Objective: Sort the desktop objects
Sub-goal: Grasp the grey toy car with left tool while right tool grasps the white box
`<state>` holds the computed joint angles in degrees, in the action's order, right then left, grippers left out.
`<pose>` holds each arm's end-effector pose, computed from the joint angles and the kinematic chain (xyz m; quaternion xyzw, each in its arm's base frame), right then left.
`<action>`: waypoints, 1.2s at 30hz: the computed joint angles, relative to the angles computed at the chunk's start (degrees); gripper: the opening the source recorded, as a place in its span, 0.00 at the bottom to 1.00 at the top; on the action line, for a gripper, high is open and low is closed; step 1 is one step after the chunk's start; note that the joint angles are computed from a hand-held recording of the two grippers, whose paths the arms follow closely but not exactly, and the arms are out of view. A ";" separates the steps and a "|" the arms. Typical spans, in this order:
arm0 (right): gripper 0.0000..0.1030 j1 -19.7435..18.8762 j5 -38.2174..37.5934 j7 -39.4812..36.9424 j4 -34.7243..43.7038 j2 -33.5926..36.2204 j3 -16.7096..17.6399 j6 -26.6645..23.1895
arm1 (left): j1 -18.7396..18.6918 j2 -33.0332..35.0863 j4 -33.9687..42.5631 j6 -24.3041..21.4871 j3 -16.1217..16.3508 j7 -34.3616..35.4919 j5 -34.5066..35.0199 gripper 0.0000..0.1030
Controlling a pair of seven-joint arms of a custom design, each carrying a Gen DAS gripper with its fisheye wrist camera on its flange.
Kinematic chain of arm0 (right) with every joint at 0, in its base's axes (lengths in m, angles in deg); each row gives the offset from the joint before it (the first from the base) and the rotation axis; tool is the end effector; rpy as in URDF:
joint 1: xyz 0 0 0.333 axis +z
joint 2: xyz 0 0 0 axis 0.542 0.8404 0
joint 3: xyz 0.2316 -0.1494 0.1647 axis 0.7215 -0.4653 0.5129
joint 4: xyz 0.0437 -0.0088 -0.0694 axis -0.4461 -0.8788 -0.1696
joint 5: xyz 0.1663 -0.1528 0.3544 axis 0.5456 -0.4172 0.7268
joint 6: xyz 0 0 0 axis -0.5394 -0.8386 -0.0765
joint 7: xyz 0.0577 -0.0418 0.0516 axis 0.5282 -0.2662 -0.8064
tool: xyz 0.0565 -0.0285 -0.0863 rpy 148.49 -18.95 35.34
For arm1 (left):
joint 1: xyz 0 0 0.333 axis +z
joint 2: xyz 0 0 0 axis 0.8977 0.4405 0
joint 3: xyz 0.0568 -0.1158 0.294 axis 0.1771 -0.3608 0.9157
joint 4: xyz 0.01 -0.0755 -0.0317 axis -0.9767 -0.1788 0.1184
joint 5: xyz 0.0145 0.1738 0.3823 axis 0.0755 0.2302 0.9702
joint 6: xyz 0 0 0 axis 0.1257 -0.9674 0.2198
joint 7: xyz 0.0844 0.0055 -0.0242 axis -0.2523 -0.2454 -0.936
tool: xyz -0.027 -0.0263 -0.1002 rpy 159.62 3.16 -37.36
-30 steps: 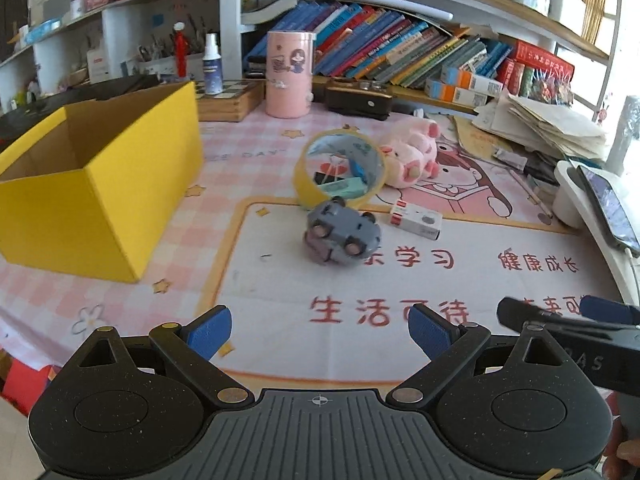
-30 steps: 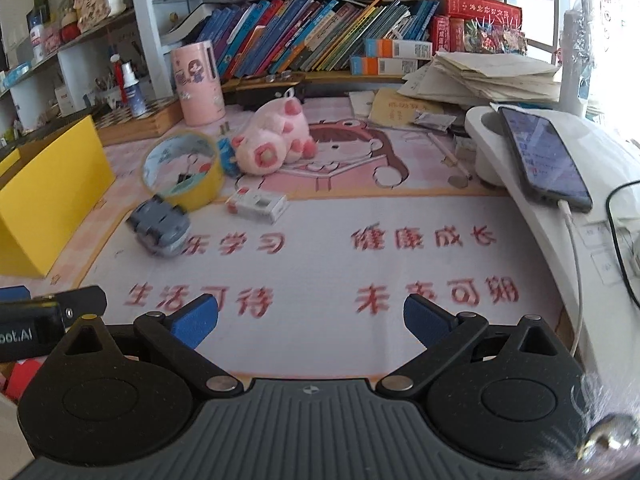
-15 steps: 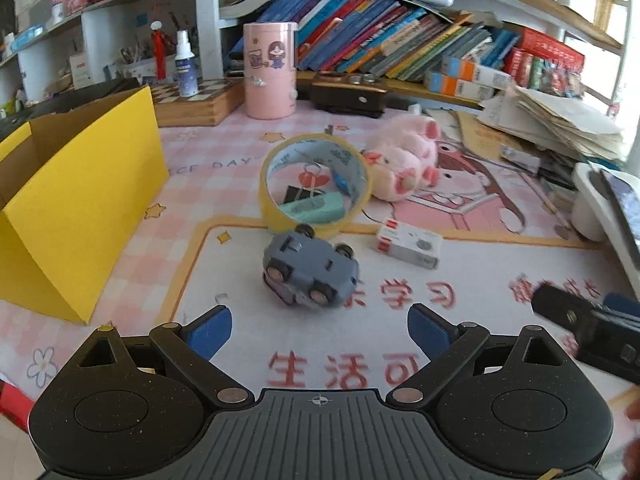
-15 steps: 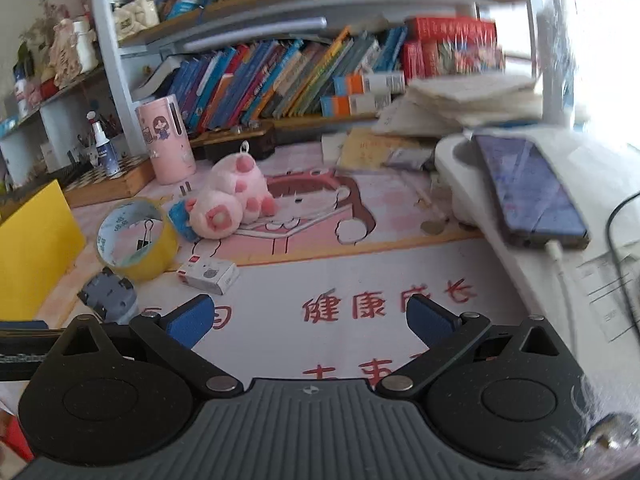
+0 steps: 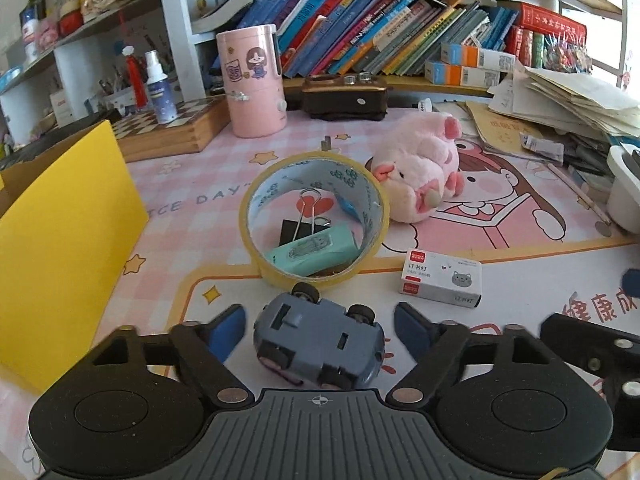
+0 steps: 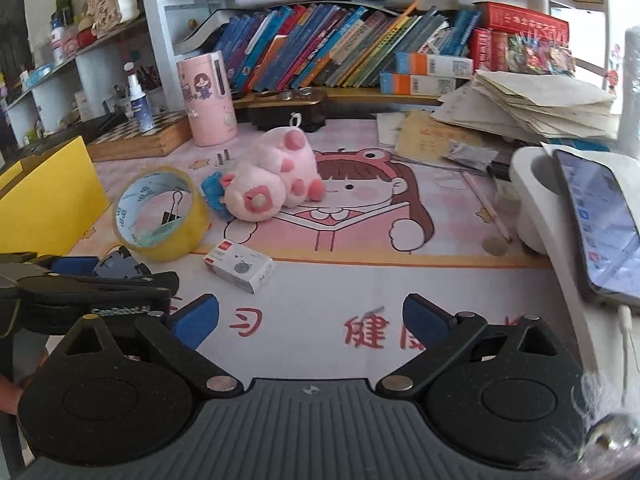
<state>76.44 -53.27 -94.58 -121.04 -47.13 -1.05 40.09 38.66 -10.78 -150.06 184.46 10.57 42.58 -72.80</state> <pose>0.4267 0.5008 0.4375 -0.4719 0.7676 -0.3288 0.2829 0.5585 -0.3607 0.4284 -0.4022 0.8266 -0.3306 0.2137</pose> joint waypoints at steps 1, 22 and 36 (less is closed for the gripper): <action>0.97 -0.39 -0.06 -0.77 -0.08 0.01 -0.14 1.28 | 1.51 0.07 0.24 -1.12 -1.78 2.55 -1.77 0.62; 0.70 2.01 4.53 -13.70 18.56 15.59 -6.35 2.74 | 10.73 -16.29 -13.18 -3.09 -7.11 7.18 -29.70 0.62; 0.56 6.00 4.88 -12.72 25.84 21.24 -11.11 -2.29 | 11.84 -20.22 -15.94 -3.22 -6.07 4.38 -26.88 0.62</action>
